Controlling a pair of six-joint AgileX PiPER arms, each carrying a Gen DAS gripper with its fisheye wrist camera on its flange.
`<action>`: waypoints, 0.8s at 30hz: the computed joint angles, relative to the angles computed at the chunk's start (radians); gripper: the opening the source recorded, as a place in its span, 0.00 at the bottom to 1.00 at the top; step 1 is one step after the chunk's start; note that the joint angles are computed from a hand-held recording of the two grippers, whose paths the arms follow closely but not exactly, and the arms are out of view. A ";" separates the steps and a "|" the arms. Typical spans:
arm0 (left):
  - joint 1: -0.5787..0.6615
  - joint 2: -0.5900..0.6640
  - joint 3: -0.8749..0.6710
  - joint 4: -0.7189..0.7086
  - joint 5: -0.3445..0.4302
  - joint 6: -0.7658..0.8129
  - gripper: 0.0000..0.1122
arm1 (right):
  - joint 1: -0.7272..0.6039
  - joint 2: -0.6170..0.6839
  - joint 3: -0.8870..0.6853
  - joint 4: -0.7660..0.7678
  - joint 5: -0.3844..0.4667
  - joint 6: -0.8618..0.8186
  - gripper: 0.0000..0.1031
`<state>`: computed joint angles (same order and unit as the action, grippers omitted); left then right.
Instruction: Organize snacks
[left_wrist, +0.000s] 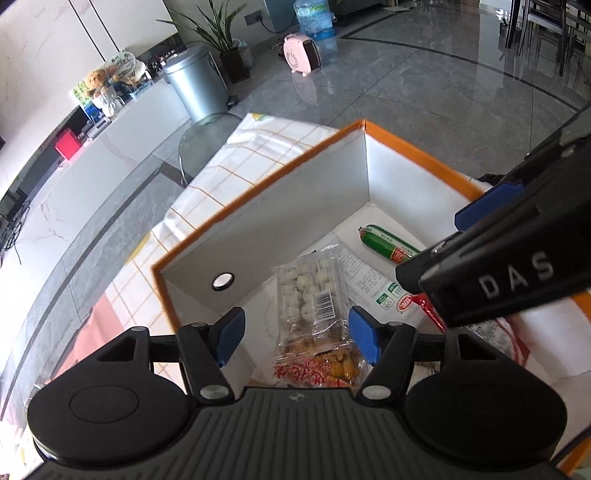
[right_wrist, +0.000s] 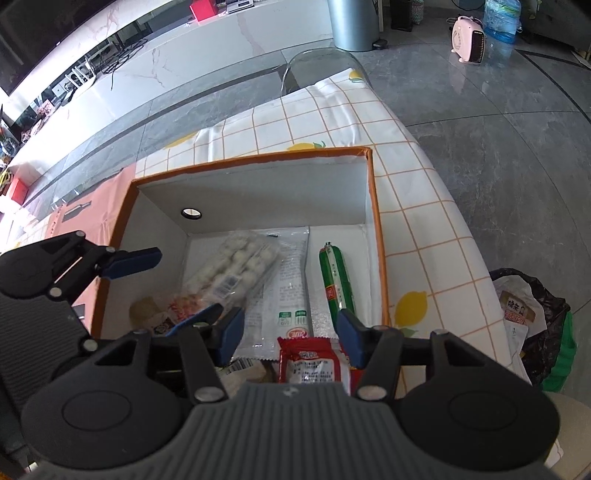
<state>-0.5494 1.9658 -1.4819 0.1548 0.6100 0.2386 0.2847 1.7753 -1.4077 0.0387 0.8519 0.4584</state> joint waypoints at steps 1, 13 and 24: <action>0.003 -0.029 0.021 -0.004 -0.005 -0.005 0.68 | 0.003 -0.018 0.004 -0.004 0.005 0.007 0.54; 0.127 -0.518 0.377 -0.294 -0.108 0.094 0.69 | 0.221 -0.314 0.151 -0.205 0.012 0.280 0.68; 0.243 -0.912 0.718 -0.411 -0.157 0.150 0.71 | 0.856 -0.479 0.367 -0.867 0.158 1.144 0.70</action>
<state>-0.3066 1.0533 -0.7644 -0.2558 0.4534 0.3885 1.1404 1.2967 -1.0411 -0.8279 1.0098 1.6025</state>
